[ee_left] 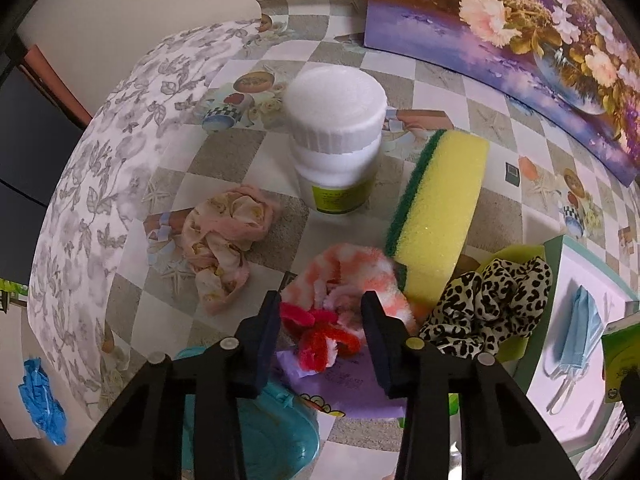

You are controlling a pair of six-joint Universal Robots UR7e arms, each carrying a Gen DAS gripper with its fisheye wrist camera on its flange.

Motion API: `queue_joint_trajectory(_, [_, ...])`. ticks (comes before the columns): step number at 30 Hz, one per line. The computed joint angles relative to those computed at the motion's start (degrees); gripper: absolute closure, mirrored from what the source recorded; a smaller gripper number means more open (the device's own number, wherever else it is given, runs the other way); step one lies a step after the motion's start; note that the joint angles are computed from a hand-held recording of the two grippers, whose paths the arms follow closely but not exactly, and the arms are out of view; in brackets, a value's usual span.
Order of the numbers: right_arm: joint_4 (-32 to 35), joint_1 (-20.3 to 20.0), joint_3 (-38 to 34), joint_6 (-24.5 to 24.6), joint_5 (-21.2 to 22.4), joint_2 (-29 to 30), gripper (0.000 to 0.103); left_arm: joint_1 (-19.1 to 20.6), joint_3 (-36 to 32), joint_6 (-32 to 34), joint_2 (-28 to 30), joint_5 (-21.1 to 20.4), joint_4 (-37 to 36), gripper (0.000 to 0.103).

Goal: Organize soft objects
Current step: 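Carry the tissue pack to the tray with the right gripper while the left gripper grasps the pink-red hair tie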

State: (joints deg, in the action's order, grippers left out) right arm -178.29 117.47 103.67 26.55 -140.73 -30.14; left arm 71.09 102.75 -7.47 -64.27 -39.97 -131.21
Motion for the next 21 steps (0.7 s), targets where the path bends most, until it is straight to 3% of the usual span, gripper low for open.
queue_joint_trajectory(10, [-1.60,-0.63,1.93,0.95,-0.53,-1.22,0.073,-1.86,1.94,1.64,-4.92,-2.90,-5.57,0.062])
queue_joint_trajectory(21, [1.15,-4.62,8.70,9.87,-2.75,-5.91,0.073,-6.32,6.13,3.23,-8.07,-7.64,-9.73,0.062])
